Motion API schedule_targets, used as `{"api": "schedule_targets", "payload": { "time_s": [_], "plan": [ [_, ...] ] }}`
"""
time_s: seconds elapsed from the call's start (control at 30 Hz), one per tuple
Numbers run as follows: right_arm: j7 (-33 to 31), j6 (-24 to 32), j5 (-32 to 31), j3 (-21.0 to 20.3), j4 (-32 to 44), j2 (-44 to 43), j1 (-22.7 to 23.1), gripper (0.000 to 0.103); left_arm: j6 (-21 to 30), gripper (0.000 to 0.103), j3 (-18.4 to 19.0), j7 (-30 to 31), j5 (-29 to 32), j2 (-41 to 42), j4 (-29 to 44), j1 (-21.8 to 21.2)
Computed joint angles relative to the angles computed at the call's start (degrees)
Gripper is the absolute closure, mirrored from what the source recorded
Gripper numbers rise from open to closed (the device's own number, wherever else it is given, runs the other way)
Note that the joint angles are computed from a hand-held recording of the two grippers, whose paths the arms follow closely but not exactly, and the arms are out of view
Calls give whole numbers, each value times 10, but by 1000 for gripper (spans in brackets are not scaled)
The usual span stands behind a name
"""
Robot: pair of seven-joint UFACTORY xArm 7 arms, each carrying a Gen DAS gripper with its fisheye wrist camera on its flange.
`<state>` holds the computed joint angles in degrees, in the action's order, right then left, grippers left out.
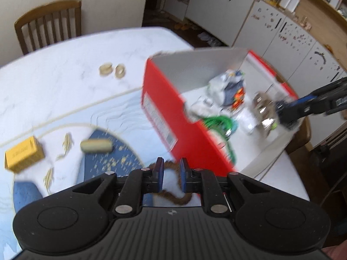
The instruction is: Organize objects
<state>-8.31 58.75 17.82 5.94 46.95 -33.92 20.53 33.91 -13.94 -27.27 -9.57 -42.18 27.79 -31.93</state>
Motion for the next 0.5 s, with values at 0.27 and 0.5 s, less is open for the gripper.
{"api": "schedule_targets", "payload": {
  "time_s": [0.27,0.5],
  "plan": [
    [21,-2,-6,12,-6,5,2,69,-25,88,16,31,-10,26,-37,-12],
    [48,-5,-15,20,-10,11,4,69,-50,79,13,46,-5,53,-41,-14]
  ]
}}
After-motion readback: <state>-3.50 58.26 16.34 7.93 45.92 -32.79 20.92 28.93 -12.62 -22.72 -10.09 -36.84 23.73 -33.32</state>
